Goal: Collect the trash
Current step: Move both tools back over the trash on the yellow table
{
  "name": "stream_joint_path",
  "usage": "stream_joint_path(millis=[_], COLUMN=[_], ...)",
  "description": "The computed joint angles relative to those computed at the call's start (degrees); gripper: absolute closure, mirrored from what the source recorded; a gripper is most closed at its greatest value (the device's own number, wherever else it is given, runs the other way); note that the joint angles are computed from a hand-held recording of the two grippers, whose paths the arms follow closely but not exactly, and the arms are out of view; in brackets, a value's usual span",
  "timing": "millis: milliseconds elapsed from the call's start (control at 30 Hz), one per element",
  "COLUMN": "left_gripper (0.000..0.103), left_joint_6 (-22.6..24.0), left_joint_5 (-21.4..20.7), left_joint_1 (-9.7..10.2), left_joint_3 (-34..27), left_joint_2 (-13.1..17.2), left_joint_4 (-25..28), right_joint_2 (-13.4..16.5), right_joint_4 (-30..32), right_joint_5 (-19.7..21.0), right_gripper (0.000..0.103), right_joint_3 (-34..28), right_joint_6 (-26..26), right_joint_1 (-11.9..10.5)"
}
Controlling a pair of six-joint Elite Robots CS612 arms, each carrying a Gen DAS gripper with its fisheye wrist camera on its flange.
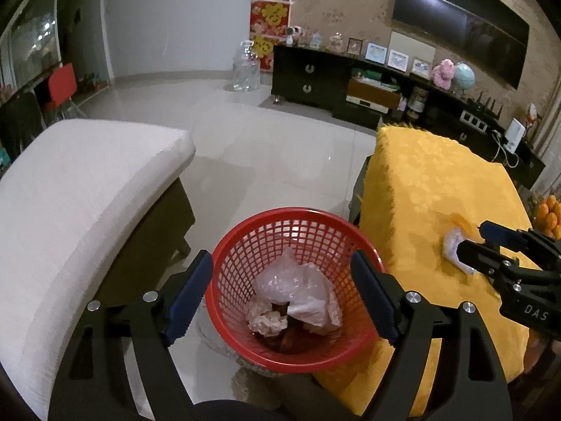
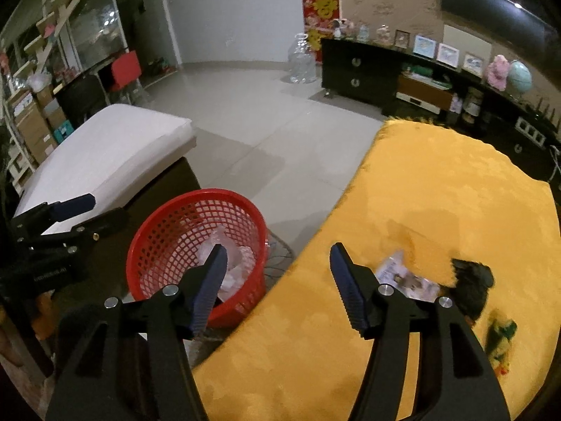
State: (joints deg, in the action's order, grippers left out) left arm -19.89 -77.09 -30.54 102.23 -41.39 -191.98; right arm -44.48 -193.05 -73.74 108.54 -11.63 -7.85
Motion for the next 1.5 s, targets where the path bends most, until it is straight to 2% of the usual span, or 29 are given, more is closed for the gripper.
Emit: stream_joint_path(millis=[233, 367, 667, 1033, 1233, 1500], left_gripper=[0.022, 0.019, 0.016, 0.016, 0.016, 0.016], left_joint_6=[1.6, 2.7, 6.2, 10.2, 12.4, 16.1], left_joint_5=[1.2, 2.1, 1.0, -3.0, -4.5, -6.0], left_joint_1=[-1.40, -2.37, -4.61, -7.07, -8.42, -9.53], left_joint_3=[1.3, 1.4, -0.1, -4.7, -8.1, -13.6], left_joint_2=[-1.0, -1.2, -0.7, 1.5, 3.5, 6.7], left_joint_4=[-2.0, -2.6, -2.7, 2.7, 6.6, 12.9], right_joint_2=[-1.1, -1.7, -2.2, -1.6, -0.6, 0.9], right_joint_4=[-4.6, -8.3, -15.2, -18.4, -18.9, -17.9], right_joint_5=[-1.1, -2.6, -8.0, -12.3, -12.1, -11.5], right_gripper=[0.041, 0.035, 0.025, 0.020, 0.020, 0.020], right_joint_3=[3.1, 5.2, 10.2, 13.6, 14.7, 14.4], right_joint_6=[2.5, 3.8, 7.7, 12.8, 13.5, 14.4], right_joint_1=[-1.7, -2.9, -7.4, -12.2, -14.2, -15.7])
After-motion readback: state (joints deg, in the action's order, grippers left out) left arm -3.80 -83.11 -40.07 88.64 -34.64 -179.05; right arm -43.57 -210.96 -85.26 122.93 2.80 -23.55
